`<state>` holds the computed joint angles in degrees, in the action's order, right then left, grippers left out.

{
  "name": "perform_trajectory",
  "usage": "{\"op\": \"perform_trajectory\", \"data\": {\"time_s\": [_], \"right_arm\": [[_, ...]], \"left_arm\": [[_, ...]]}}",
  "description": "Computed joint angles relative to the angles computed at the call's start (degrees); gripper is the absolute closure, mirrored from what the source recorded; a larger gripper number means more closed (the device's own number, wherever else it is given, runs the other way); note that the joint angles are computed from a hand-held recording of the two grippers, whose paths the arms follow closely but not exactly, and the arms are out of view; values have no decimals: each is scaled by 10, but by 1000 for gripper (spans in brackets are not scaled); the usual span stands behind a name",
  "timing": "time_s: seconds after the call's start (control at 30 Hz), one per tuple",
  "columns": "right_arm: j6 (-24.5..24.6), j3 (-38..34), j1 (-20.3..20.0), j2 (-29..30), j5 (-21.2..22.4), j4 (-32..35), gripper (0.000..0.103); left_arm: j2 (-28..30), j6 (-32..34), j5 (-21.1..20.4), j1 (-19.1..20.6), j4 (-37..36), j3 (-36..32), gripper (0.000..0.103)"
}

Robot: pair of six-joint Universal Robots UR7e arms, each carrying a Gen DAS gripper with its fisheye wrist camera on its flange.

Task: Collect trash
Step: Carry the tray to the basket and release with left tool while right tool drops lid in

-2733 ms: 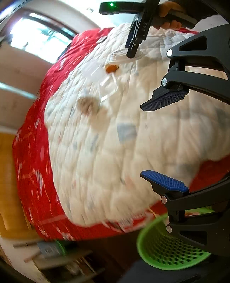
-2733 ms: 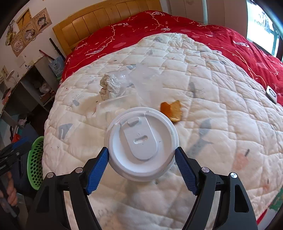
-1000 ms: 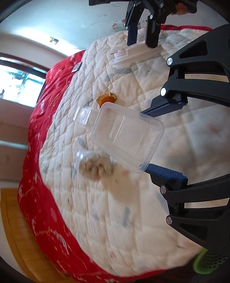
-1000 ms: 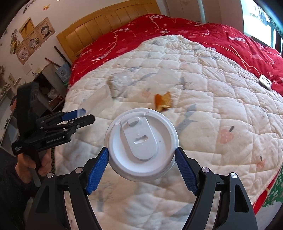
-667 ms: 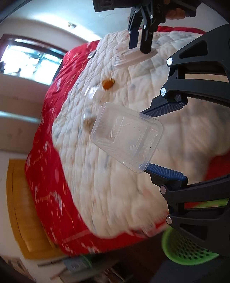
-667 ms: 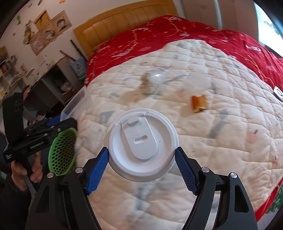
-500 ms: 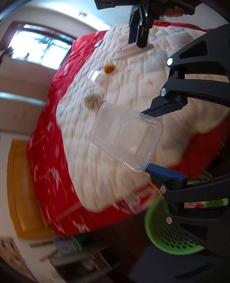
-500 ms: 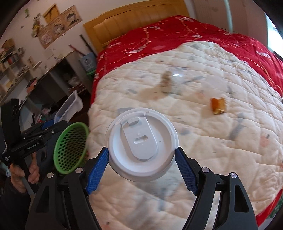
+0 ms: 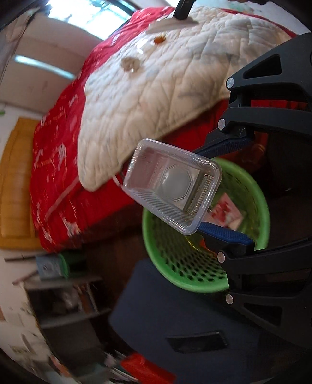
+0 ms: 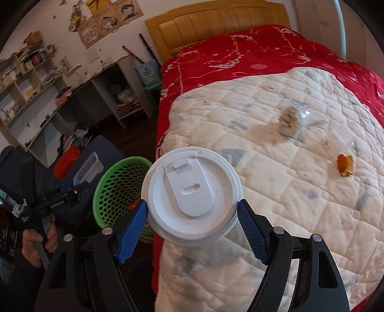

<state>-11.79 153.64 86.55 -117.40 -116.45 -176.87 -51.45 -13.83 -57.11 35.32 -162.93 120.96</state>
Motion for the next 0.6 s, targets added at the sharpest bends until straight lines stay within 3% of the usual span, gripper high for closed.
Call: {"op": "perform_trajectory", "data": {"time_s": [0.1, 0.17, 0.6], "right_arm": [[9, -8, 17, 28, -6, -9, 29], [13, -14, 30, 46, -11, -15, 29], [31, -53, 95, 169, -23, -50, 29]], "left_arm": [[-1, -10, 5, 11, 5, 4, 49], [-3, -20, 9, 18, 6, 8, 39], [-54, -61, 29, 28, -7, 59, 32]]}}
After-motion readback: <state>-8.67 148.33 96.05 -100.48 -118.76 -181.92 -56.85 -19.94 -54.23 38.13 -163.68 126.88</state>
